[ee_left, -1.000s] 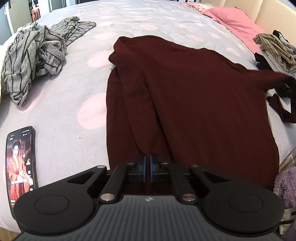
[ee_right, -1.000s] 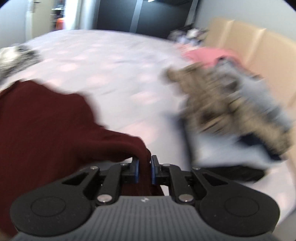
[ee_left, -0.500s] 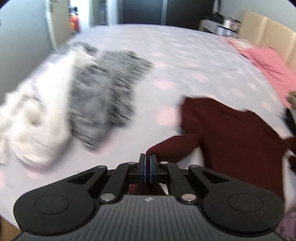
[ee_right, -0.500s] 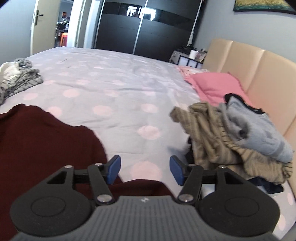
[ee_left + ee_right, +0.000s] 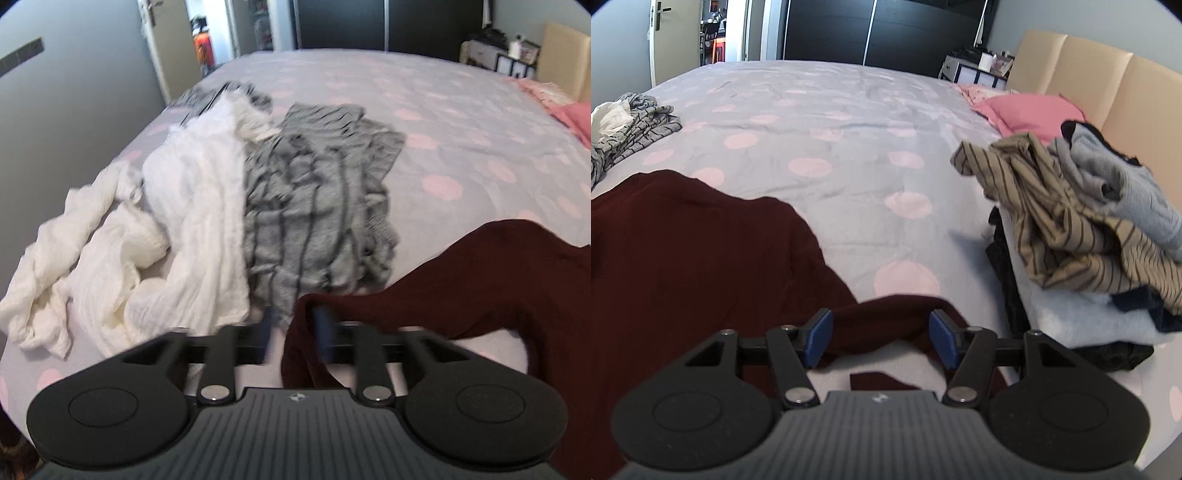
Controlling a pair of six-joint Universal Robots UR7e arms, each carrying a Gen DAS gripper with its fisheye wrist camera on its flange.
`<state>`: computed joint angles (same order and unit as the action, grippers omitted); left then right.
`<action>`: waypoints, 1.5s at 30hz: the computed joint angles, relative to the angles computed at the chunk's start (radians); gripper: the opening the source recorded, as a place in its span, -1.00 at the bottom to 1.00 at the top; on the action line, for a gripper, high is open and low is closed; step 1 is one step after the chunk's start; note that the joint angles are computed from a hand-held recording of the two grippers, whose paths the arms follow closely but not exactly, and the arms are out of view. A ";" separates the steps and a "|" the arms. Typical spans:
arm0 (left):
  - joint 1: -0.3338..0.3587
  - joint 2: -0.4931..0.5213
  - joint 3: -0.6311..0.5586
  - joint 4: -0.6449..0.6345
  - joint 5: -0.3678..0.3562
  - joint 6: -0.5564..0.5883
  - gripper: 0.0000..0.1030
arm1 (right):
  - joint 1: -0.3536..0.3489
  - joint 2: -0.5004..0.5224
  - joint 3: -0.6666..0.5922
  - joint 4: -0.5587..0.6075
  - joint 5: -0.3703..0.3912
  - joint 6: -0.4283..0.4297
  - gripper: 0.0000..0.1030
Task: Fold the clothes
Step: 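Pull the sweater hem with both tools to spread it flat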
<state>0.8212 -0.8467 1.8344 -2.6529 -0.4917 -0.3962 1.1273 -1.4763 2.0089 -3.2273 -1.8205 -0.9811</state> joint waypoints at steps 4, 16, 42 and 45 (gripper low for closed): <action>-0.040 -0.004 0.032 -0.083 -0.111 0.075 -0.09 | -0.006 -0.044 0.029 0.088 -0.004 0.049 0.20; -0.065 0.042 0.092 0.085 -0.549 0.096 -0.10 | -0.118 -0.270 0.205 0.424 0.097 0.237 0.15; -0.071 0.007 0.115 0.101 -0.709 0.031 -0.93 | -0.166 -0.376 0.178 0.820 0.199 0.287 -0.93; -0.091 -0.043 0.142 0.110 -0.736 -0.013 -0.93 | -0.135 -0.416 0.135 0.892 0.188 0.271 -0.93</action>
<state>0.7303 -0.8897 1.9765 -2.5424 -1.2280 -0.4091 0.9923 -1.8926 2.1437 -2.3349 -1.6326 -0.7098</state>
